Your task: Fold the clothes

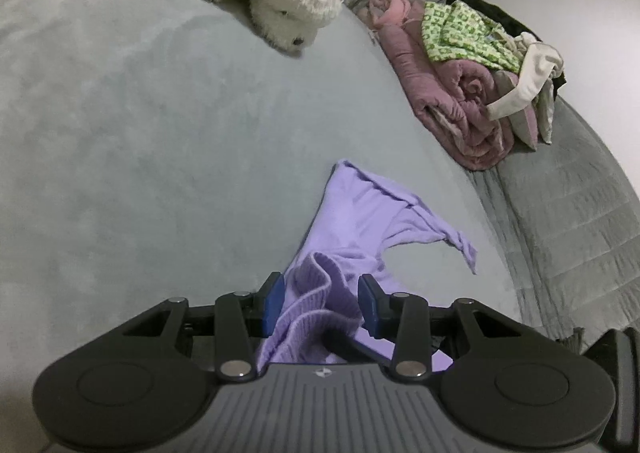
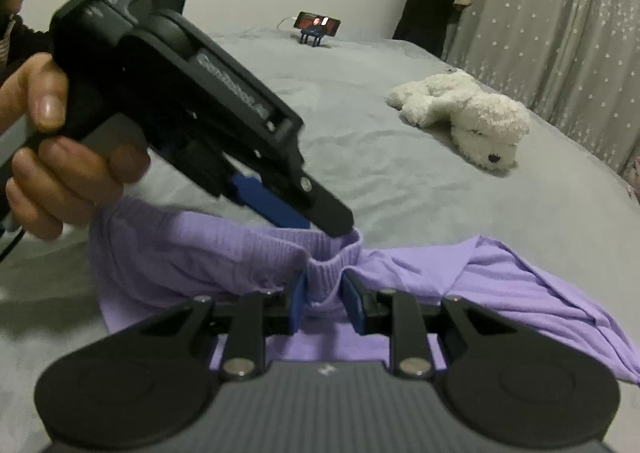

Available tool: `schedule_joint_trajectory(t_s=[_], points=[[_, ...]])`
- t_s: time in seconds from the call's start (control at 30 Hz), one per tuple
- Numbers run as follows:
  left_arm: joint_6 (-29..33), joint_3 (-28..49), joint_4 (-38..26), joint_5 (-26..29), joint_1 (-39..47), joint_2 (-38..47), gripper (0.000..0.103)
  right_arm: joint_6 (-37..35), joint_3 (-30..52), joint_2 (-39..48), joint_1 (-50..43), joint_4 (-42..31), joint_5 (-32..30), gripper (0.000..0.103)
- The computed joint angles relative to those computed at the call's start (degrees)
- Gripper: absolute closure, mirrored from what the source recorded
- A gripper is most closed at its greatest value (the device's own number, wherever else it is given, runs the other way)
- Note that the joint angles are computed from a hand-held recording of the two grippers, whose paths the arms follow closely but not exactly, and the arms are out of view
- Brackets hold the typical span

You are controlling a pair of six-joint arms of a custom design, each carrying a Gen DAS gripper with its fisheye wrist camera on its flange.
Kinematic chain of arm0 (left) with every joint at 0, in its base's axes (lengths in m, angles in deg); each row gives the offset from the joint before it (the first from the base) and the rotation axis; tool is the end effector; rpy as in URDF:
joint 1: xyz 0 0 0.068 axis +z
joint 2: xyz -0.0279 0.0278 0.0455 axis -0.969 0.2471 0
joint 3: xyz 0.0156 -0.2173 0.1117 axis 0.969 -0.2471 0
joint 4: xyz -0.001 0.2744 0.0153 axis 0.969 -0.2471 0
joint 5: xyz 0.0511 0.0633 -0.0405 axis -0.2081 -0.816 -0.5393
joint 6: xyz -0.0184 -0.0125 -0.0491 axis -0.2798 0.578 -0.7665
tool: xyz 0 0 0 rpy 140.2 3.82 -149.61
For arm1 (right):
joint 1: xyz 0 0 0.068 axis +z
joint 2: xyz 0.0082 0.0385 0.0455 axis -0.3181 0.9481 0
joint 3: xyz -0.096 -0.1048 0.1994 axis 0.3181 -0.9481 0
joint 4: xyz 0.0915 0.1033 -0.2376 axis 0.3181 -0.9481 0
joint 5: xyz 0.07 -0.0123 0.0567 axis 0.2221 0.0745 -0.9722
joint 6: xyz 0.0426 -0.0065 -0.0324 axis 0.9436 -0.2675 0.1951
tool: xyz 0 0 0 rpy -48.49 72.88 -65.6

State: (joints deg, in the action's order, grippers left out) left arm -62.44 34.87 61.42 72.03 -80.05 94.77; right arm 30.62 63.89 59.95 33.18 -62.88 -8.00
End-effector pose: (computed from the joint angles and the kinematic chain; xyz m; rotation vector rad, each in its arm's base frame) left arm 0.3470 -0.0527 0.0069 0.1818 2.4423 -1.1613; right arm 0.2230 0.2578 0.0166 -0.6068 2.1853 0.0347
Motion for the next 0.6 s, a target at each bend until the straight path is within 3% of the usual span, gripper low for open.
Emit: schedule_joint_trajectory(t_s=[0.07, 0.33, 0.47, 0.6], points=[[-1.5, -0.6, 2.4, -1.6, -0.9, -0.3, 0.100, 0.5, 1.1, 1.3, 0.3, 0.3, 1.4, 0.086], [-10.1, -2.7, 17.7, -1.0, 4.1, -0.1, 0.101, 2.9, 7.7, 6.3, 1.1, 2.9, 7.7, 0.090], [-16.1, -1.6, 24.8, -3.2, 8.5, 2.0, 0.101, 0.0, 18.7, 10.8, -0.7, -0.7, 6.6, 0.090], [-20.4, 0.6, 27.5, -7.2, 12.0, 4.6, 0.101, -3.5, 34.8, 18.7, -2.6, -8.5, 3.2, 0.090]])
